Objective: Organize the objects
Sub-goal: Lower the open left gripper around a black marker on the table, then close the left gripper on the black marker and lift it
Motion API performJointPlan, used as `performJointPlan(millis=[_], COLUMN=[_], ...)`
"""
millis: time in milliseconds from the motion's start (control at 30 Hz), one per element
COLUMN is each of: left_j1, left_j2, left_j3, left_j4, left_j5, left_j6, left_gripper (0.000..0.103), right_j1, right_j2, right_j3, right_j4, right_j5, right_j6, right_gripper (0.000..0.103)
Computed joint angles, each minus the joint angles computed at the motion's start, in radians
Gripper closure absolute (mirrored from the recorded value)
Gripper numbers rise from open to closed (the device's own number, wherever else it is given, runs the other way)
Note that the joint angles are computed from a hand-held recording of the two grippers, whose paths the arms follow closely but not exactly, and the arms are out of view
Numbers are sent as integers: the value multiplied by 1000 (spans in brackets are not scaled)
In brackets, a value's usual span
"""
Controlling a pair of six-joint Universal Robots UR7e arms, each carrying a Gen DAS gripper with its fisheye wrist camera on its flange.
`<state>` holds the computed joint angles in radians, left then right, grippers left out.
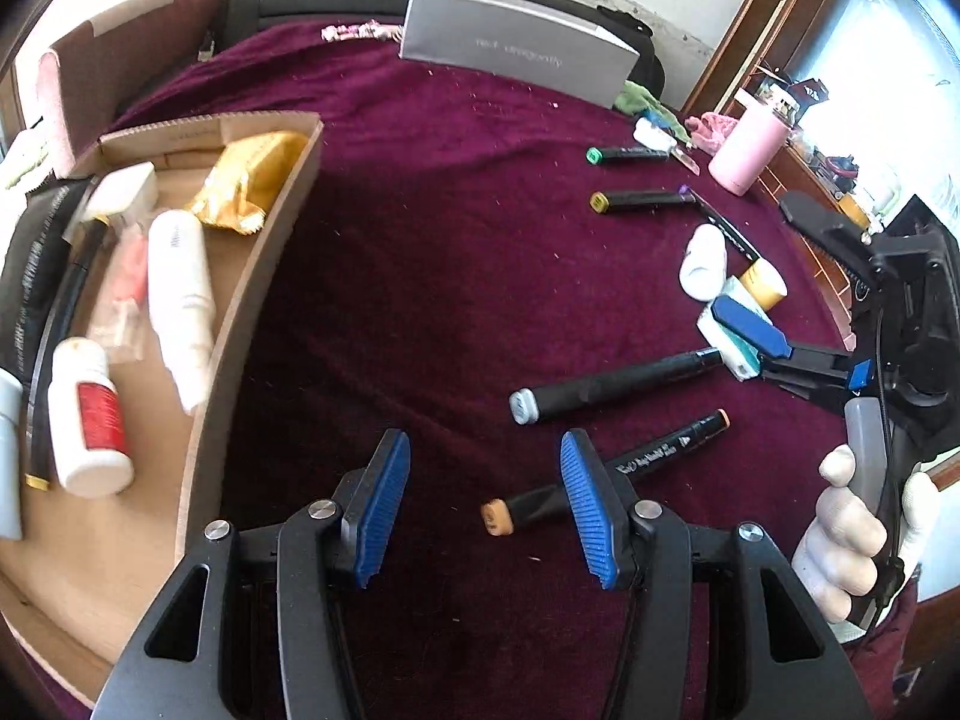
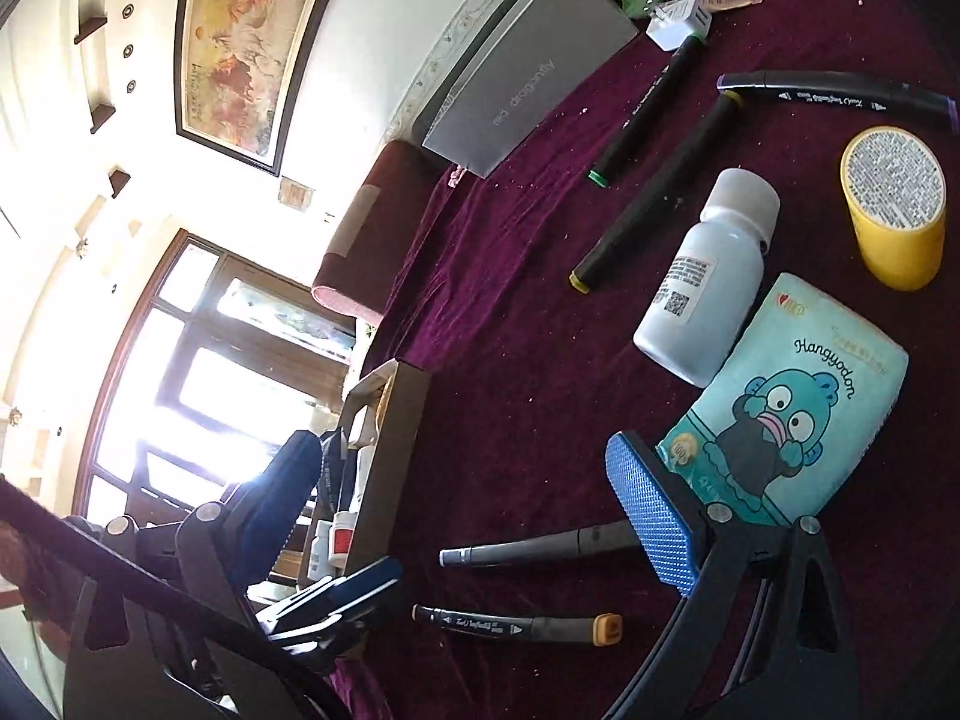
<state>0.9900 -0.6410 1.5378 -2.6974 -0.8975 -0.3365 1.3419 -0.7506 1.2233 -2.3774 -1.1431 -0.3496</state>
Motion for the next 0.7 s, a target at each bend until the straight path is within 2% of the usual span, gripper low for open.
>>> performJointPlan(millis=[233,433,700], left_j1=[-21,-50,-33], left_j2=[11,-15,-59], left_j3=[2,28,66], left_j4=[-11,-53,-117], left_j5=[-77,-9,26], left_j6=[40,83,52], left_gripper=[56,56,56], right_j1=[-4,-12,-16], right_j2=[4,3,12], right_j3=[-3,-1,-14], right_j4=[1,-10,5], right_j5=[14,24,21], right_j6=[15,40,55], right_gripper=[5,5,5])
